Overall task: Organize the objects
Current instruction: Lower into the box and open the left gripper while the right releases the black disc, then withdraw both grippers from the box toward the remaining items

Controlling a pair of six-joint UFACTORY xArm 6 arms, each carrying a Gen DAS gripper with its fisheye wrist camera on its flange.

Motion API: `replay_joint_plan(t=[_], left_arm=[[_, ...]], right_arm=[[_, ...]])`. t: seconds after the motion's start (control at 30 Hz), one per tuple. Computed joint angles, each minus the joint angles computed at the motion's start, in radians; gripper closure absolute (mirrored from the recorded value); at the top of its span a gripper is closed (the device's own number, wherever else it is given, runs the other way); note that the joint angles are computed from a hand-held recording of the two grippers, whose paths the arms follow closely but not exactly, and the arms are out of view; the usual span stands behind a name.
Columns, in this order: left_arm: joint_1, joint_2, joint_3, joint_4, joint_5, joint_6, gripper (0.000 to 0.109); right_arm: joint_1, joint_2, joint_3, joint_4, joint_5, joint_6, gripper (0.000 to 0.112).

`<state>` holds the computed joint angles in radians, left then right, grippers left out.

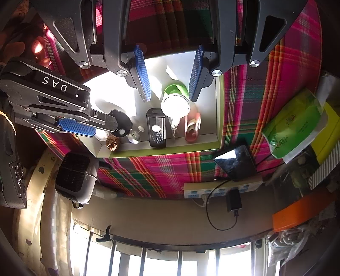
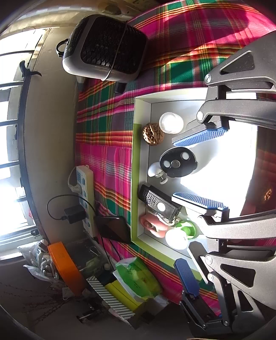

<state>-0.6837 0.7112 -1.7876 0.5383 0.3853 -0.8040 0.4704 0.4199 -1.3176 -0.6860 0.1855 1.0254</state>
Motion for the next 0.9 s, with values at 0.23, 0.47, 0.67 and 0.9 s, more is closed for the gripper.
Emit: replay_joint_plan(t=[0.23, 0.47, 0.67, 0.9], left_arm=[[-0.007, -0.07, 0.1, 0.072, -0.033, -0.069, 0.073], [-0.005, -0.13, 0.197, 0.117, -0.083, -0.131, 0.073], [0.005, -0.17, 0.271, 0.142, -0.116, -0.18, 0.073], [0.01, -0.188, 0.322, 0.128, -0.151, -0.176, 0.073]], right_arm=[[0.007, -0.069, 0.076, -0.15, 0.003, 0.15, 0.065], [0.018, -0.123, 0.139, -0.271, 0.004, 0.29, 0.065], [0.028, -0.16, 0.185, -0.358, 0.015, 0.392, 0.065], [0.033, -0.184, 0.224, -0.425, 0.014, 0.479, 0.065]])
